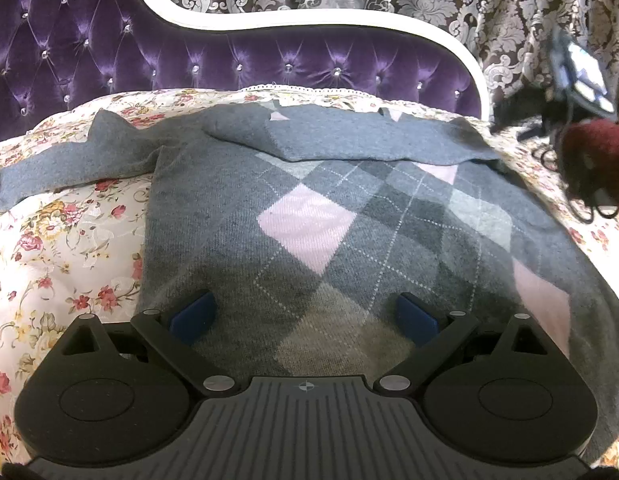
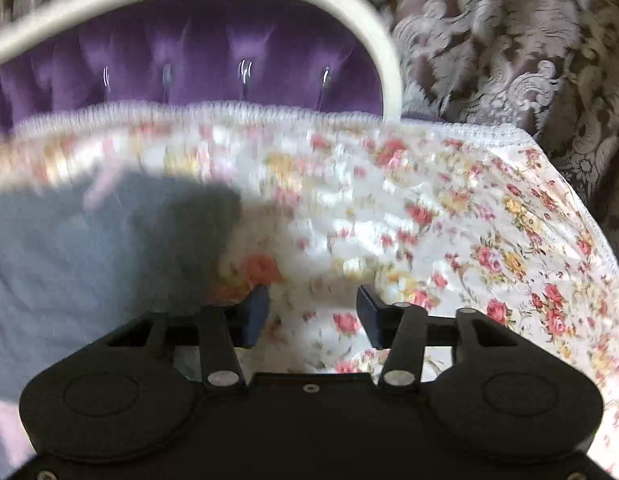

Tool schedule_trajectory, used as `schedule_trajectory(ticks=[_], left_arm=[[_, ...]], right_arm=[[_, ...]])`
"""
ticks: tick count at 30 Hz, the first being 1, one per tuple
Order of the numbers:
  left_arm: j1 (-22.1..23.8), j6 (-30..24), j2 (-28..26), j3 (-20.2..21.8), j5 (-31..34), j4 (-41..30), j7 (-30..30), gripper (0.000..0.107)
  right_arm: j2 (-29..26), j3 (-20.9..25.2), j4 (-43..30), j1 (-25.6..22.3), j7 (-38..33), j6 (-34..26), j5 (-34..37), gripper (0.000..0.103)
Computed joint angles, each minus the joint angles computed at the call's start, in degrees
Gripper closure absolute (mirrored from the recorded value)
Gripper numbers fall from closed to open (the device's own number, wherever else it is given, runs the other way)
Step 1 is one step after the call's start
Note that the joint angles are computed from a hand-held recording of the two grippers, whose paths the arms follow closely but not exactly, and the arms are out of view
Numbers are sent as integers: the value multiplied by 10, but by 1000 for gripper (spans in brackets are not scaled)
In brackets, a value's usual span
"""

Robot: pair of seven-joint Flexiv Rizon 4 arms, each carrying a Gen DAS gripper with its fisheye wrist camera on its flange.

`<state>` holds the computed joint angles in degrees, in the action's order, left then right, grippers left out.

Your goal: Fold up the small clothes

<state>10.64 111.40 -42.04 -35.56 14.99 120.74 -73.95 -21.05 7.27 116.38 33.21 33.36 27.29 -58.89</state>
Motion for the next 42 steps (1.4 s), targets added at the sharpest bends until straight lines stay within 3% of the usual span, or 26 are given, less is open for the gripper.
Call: schedule_trajectory(ticks=[2,4,7,8,9,11,12,15,18,22,24,26,28,31,33,35,36,38,40,42], left_arm=[[-1,0,0,1,0,0,0,9],[2,-1,-1,-2,1,0,0,9],[3,-1,-1,-3,1,0,0,9],[3,-1,-1,-3,2,0,0,9],[3,-1,-1,-3,1,0,0,9],[1,-2,1,-1,1,0,1,9],[-1,-2,2,1,0,0,1,8],[-1,-2,1,0,0,0,1,8],[-2,-1,2,2,0,0,2,8],[5,-2,-2,-5,2,0,1,8],[7,-1,-2,-7,3,1,1,8],[9,-1,-3,-9,3,2,0,8],[11,-1,-4,-12,4,2,0,8],[13,0,-4,-13,4,3,-2,8],[13,-1,-4,-13,5,3,-2,8],[15,-1,-4,-15,5,4,-3,8],[18,-2,-5,-18,6,4,-3,8],[32,-9,-8,-32,8,4,-4,8],[58,-17,-13,-59,12,9,-4,10],[86,-22,-13,-83,12,18,-5,10]], right_arm=[[21,-6,25,6,65,26,-86,47],[24,-5,33,-8,83,83,-145,47],[8,2,29,-22,65,140,-137,47],[1,7,27,-21,46,134,-100,47],[-5,17,23,-20,38,109,-54,39],[6,9,30,3,76,69,-32,35],[3,11,19,14,56,36,-22,36],[-7,7,-9,34,-4,4,-56,36],[-11,-4,-21,26,5,81,-148,36],[-62,-23,-94,1,-65,219,-201,36],[-102,-35,-146,-1,-115,268,-185,36],[-151,-38,-212,5,-209,289,-136,36],[-205,-29,-290,17,-325,271,-67,36],[-259,-37,-362,27,-391,311,-38,36],[-275,-74,-377,37,-359,402,-74,36],[-280,-138,-380,51,-263,525,-136,36],[-276,-170,-377,63,-221,557,-162,36],[-252,-204,-349,91,-197,546,-183,36],[-217,-231,-307,108,-116,537,-248,36],[-182,-226,-263,112,-54,501,-278,36]])
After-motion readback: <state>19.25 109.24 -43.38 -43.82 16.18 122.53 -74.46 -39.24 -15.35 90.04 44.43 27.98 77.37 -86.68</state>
